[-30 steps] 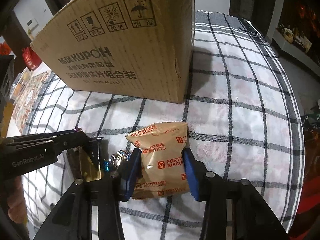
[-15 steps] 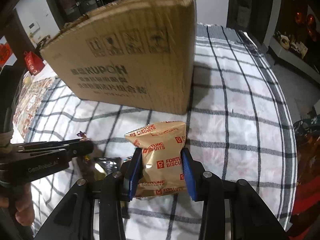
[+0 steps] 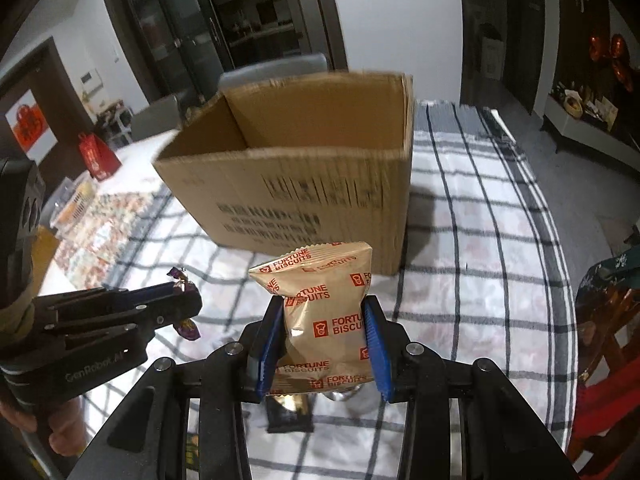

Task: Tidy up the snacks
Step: 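Carry both snacks into the cardboard box and open both tools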

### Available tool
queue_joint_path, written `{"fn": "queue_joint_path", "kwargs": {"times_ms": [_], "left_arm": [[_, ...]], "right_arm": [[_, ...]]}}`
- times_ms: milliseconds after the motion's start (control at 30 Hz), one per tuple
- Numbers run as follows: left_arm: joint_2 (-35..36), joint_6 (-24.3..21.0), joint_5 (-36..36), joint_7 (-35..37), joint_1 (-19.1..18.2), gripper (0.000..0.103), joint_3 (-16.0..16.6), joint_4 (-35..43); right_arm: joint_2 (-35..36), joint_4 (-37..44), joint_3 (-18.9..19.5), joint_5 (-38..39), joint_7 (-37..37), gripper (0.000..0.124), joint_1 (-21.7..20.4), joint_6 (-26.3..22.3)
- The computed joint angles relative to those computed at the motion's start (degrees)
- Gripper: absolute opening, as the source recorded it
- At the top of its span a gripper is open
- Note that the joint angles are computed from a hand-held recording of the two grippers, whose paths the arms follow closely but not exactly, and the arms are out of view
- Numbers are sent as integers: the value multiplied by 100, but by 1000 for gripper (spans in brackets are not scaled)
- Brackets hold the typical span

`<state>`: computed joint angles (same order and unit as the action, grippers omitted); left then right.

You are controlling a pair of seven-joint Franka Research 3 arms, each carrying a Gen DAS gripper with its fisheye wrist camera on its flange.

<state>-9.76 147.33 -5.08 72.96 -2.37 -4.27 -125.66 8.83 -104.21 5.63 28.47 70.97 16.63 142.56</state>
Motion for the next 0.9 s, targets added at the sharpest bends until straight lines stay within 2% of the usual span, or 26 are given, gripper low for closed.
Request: {"fn": "queue_joint_path", "kwargs": {"times_ms": [367, 667, 900], "left_arm": [[-461, 427, 271, 165, -108, 23, 45, 42], [-257, 660, 546, 372, 5, 23, 90, 429], [177, 843, 689, 567, 142, 23, 90, 877]], "right_arm": [[-286, 146, 22, 543, -362, 40, -11, 335], [-1, 719, 33, 408, -352, 40, 17, 422], [503, 1376, 83, 265, -344, 40, 10, 399]]}}
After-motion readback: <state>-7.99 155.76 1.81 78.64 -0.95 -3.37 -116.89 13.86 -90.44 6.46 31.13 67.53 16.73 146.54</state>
